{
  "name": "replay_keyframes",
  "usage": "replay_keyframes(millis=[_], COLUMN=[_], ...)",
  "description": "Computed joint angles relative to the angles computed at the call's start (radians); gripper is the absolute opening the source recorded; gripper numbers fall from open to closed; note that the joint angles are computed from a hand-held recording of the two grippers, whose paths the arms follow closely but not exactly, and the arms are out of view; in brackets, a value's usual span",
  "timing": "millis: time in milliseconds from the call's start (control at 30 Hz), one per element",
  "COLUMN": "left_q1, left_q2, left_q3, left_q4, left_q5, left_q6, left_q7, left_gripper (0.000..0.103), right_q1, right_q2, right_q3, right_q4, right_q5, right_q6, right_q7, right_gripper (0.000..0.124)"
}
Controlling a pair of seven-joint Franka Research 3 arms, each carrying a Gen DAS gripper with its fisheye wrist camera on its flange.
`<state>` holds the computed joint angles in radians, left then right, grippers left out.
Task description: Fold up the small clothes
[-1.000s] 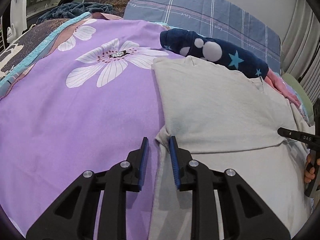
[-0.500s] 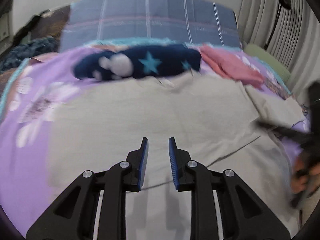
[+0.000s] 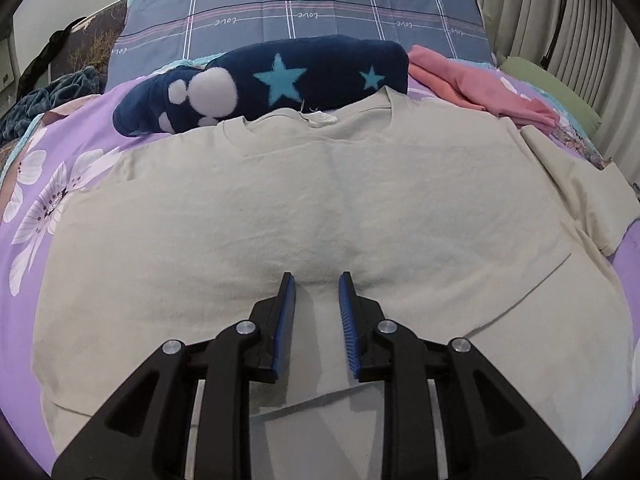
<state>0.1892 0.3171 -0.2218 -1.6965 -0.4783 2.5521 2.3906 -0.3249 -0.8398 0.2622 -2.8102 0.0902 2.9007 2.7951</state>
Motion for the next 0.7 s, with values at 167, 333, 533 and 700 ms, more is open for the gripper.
replay_keyframes(millis=[167,333,533,700], left_q1=[-0.002,0.007,0.009,0.017], left_q2=[0.002,0.006,0.01,0.011], left_q3=[0.0,-0.006,-0.006,-0.01], left_q4=[0.002,0.009,0.014,0.017], left_q5=[0.006,-0.012,-0.026,-0.053], left_q6=[0.004,-0.01,-0.017,-0.026], left_q7=[-0.003,0.004,0.009,0.022], left_gripper=[0.025,0.025,0.025,0.025], right_q1=[0.024,-0.061,-0.162,-0.134], right_q2=[0.076,0.182,0.204,0.462], right_q3=[-0.055,-0.004,0.141,0.276], right_q4=[-0.008,0.083,0.146,0.44], right_q5=[0.052,0.043,-0.046,-0.139], right_q6=[0.118,0.103,0.151,0.319], right_q7=[-0.058,-0.07,0.085,-0.057], right_gripper=[0.035,0.021,0.003,0.003])
